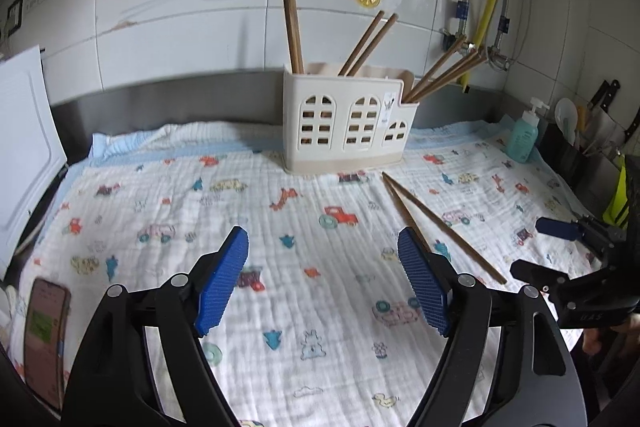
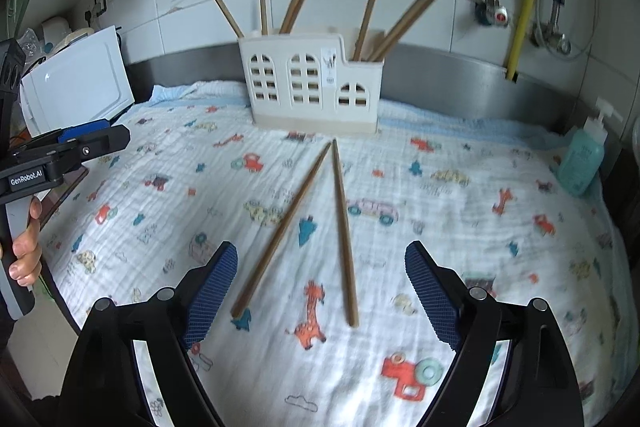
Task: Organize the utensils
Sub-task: 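Lower the right tool onto a chopstick and close it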
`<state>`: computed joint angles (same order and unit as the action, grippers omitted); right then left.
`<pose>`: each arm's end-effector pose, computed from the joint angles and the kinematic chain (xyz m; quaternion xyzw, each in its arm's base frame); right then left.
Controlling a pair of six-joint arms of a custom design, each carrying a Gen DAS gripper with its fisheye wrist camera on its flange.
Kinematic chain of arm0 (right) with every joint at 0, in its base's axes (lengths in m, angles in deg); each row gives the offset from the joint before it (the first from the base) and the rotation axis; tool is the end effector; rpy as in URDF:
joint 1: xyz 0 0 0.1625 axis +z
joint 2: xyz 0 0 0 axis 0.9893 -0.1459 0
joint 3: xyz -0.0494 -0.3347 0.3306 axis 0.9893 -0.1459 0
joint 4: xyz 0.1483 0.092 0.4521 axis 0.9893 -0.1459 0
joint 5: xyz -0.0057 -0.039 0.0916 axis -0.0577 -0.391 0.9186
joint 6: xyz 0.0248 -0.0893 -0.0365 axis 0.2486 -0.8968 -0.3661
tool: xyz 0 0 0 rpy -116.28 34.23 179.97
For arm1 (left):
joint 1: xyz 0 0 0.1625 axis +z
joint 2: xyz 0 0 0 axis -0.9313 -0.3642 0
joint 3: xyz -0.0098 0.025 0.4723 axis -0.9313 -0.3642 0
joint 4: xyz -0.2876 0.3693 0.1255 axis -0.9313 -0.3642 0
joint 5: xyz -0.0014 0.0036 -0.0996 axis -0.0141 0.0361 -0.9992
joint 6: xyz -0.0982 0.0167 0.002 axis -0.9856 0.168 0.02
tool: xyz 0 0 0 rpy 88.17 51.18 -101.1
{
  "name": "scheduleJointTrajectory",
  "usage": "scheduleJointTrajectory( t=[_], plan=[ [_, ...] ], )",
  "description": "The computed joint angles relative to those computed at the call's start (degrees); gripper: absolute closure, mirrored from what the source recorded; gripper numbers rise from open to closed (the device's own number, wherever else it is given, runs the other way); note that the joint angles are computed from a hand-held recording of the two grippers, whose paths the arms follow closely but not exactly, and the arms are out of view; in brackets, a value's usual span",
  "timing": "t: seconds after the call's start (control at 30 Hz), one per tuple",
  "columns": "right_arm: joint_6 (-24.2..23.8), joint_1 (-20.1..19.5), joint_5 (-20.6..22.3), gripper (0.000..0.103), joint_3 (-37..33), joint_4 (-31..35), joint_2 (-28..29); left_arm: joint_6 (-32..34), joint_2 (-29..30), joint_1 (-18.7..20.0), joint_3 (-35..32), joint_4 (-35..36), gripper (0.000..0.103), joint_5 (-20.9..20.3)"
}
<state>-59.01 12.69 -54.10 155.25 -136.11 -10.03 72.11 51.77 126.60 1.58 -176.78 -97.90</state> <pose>0.1367 -0.7426 0.2788 0.1292 -0.8429 0.3949 0.3418 -0.3262 -0.8464 0.1323 0.3751 0.8561 -0.3143 0.1663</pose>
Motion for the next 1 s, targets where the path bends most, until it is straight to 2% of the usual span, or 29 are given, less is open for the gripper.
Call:
scheduleJointTrajectory(
  t=[0.07, 0.13, 0.27, 0.33, 0.57, 0.73, 1.0],
  plan=[
    [0.9, -0.4, 0.1, 0.02, 0.1, 0.8, 0.0, -0.8, -0.1, 0.1, 0.2, 0.4, 0.025, 0.0],
    [1.5, -0.7, 0.1, 0.022, 0.1, 1.4, 0.1, -1.3, -0.1, 0.2, 0.6, 0.4, 0.019, 0.3],
    [2.8, -1.3, 0.7, 0.026, -0.5, 3.2, 0.4, -2.0, 0.0, 0.4, 0.9, 0.3, 0.018, 1.0],
    [3.2, -1.5, 0.7, 0.033, -0.9, 4.2, 0.6, -2.4, 0.1, 0.5, 0.8, 0.7, 0.018, 1.3],
    [4.5, -2.2, 0.5, 0.042, -2.7, 7.4, 1.5, -3.8, 0.5, 0.8, 0.2, 1.8, 0.016, 2.2],
    [6.3, -2.8, 1.2, 0.055, -3.5, 10.0, 1.6, -5.0, 0.8, 1.1, -0.3, 3.0, 0.016, 2.5],
    [7.0, -3.2, 0.4, 0.067, -4.9, 11.8, 2.2, -5.3, 1.2, 1.2, -0.6, 4.0, 0.015, 2.9]
  ],
)
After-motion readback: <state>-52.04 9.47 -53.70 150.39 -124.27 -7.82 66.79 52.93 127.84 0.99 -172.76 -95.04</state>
